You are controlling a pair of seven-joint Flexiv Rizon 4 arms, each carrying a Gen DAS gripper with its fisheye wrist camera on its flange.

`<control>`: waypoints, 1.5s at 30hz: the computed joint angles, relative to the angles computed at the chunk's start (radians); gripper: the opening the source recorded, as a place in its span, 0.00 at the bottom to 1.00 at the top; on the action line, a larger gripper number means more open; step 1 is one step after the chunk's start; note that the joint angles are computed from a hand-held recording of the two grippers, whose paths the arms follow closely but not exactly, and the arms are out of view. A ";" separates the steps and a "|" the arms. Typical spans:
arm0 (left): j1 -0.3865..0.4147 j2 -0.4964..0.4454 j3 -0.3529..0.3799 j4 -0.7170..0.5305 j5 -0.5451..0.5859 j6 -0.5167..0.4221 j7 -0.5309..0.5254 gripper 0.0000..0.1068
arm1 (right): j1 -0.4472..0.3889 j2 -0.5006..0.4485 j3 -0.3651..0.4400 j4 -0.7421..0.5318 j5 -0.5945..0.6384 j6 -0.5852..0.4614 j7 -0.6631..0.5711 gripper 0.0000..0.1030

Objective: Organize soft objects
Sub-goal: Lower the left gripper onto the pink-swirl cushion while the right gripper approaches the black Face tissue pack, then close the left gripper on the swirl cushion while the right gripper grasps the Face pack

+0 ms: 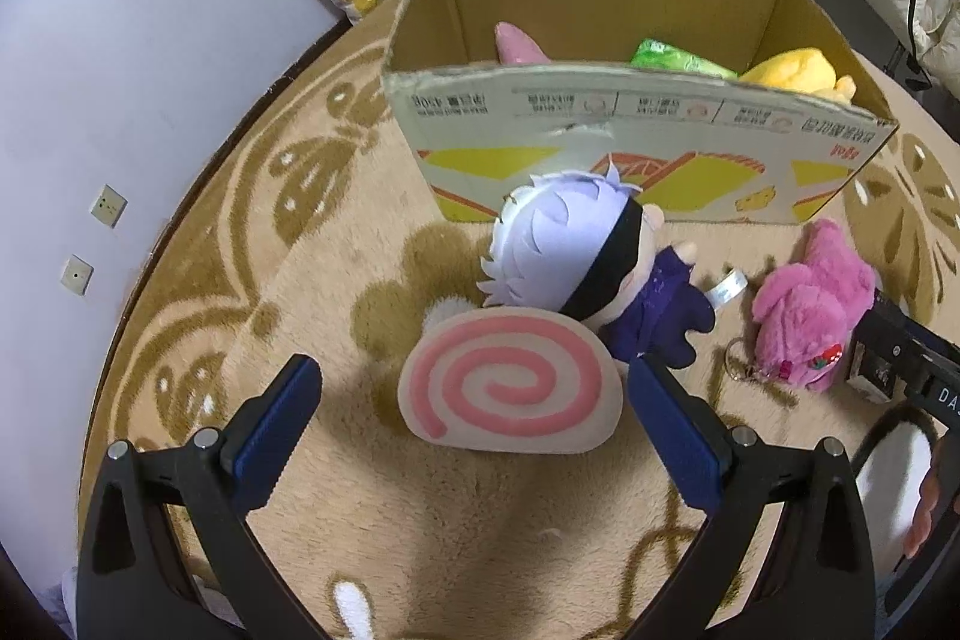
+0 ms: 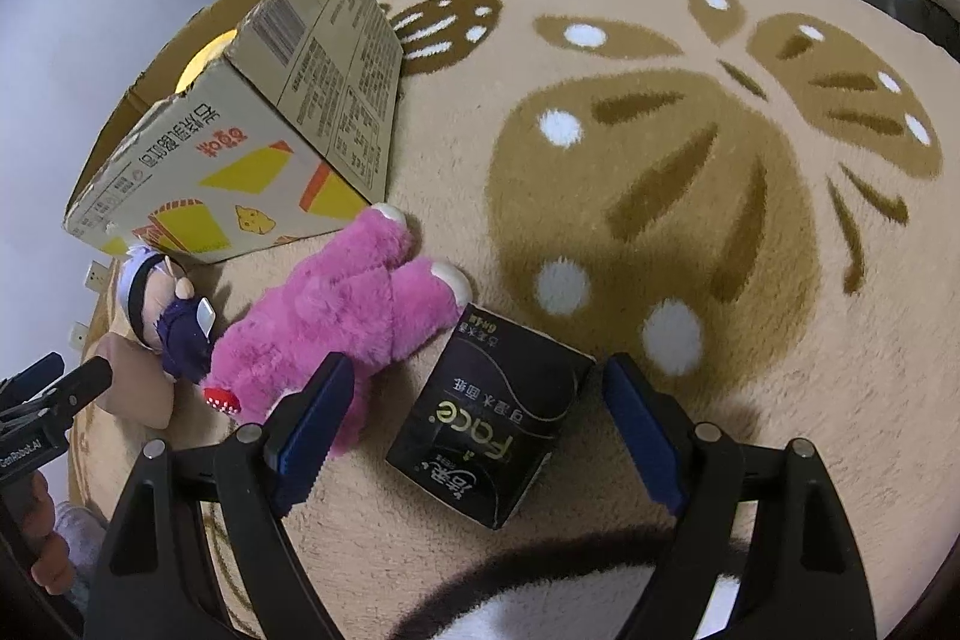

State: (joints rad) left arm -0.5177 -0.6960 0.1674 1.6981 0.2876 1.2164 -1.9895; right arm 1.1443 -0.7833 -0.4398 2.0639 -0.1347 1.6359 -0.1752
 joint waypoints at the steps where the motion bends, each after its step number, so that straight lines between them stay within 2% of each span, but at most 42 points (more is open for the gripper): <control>1: 0.003 -0.003 -0.004 -0.002 -0.002 -0.003 0.004 0.95 | 0.000 0.000 -0.001 -0.001 -0.002 -0.004 -0.002 0.86; 16: 0.022 -0.040 -0.023 -0.020 -0.033 -0.028 0.032 0.95 | -0.011 0.001 0.008 -0.009 -0.030 -0.024 -0.001 0.86; 19: 0.019 -0.043 -0.020 -0.022 -0.034 -0.034 0.034 0.95 | -0.022 0.005 0.021 -0.016 -0.047 -0.049 -0.004 0.80; 25: 0.029 -0.045 -0.029 -0.019 -0.049 -0.044 0.034 0.95 | -0.035 0.012 0.028 -0.018 -0.096 -0.073 0.011 0.78; 31: 0.034 -0.049 -0.033 -0.019 -0.060 -0.041 0.035 0.95 | -0.058 0.023 0.047 -0.024 -0.160 -0.120 0.034 0.69; 35: 0.042 -0.055 -0.038 -0.016 -0.066 -0.030 0.049 0.95 | -0.047 0.028 0.024 -0.013 -0.195 -0.127 0.081 0.60; 38: 0.043 -0.060 -0.040 -0.015 -0.076 -0.032 0.054 0.94 | -0.043 0.030 0.015 -0.006 -0.219 -0.127 0.104 0.59; 41: 0.060 -0.060 -0.056 -0.003 -0.094 -0.016 0.067 0.83 | -0.040 0.031 0.008 -0.002 -0.238 -0.123 0.116 0.58; 43: 0.091 -0.057 -0.092 0.016 -0.123 0.009 0.101 0.71 | -0.031 0.029 -0.005 0.005 -0.243 -0.105 0.123 0.58; 45: 0.092 -0.056 -0.096 0.025 -0.138 0.028 0.120 0.66 | -0.010 0.029 -0.026 0.013 -0.242 -0.092 0.125 0.57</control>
State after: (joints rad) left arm -0.4259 -0.7516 0.0712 1.7235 0.1492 1.2447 -1.8698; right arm 1.1346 -0.7546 -0.4653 2.0764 -0.3769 1.5434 -0.0499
